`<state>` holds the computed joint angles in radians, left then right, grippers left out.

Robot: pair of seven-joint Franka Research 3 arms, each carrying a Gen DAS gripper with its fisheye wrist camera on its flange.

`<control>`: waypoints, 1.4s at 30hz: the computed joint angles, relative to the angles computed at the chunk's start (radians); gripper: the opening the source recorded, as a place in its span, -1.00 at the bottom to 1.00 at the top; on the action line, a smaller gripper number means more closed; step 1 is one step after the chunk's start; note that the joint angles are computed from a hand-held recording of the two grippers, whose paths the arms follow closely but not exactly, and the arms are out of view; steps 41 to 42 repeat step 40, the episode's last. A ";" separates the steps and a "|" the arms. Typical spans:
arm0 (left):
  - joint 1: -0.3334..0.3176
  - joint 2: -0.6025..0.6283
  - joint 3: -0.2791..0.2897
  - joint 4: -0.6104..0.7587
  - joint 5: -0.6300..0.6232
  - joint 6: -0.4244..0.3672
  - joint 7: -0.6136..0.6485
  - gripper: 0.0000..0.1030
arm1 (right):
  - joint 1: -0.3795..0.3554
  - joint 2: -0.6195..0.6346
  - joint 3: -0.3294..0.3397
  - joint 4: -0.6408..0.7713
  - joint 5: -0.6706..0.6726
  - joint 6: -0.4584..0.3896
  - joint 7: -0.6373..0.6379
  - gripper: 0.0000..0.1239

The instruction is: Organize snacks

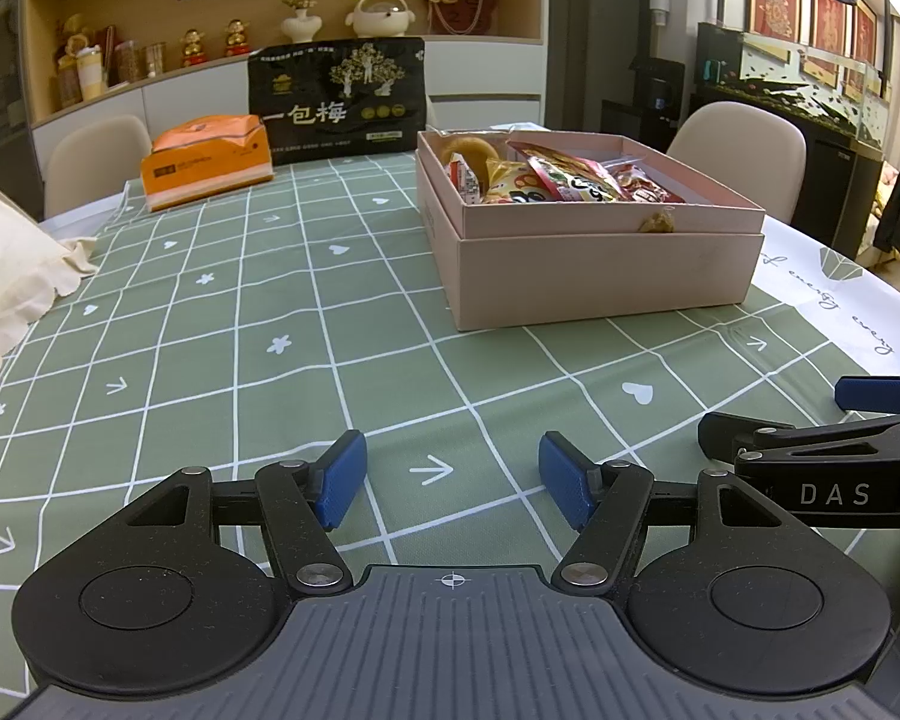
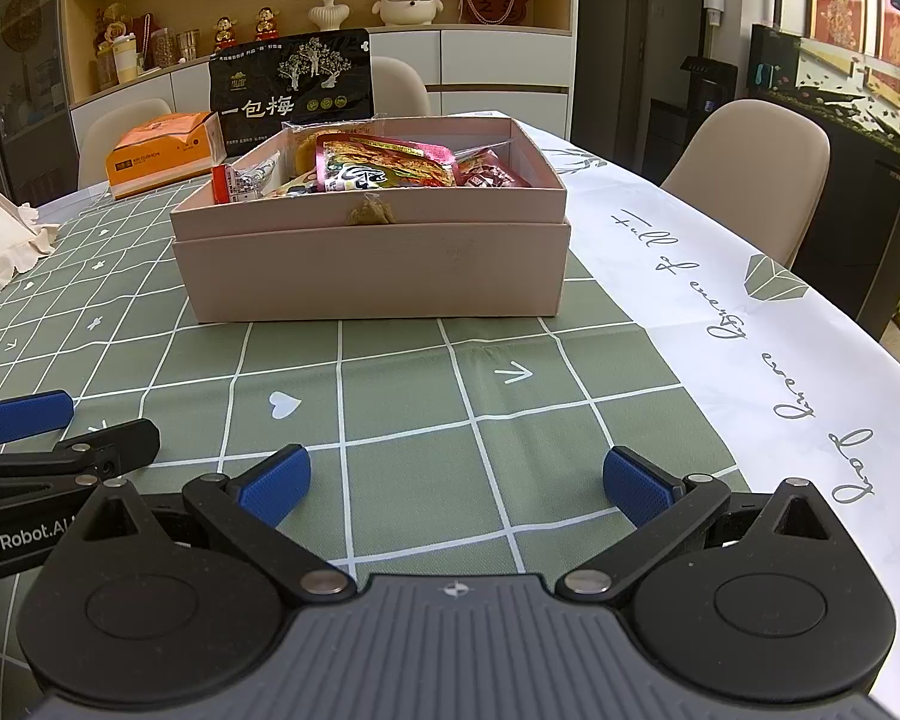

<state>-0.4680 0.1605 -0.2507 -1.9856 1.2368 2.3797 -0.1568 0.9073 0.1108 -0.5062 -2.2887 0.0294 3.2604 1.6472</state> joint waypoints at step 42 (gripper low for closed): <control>-0.003 0.003 -0.001 0.005 -0.002 -0.009 0.006 0.37 | 0.004 0.001 -0.001 0.001 0.014 0.000 -0.012 0.66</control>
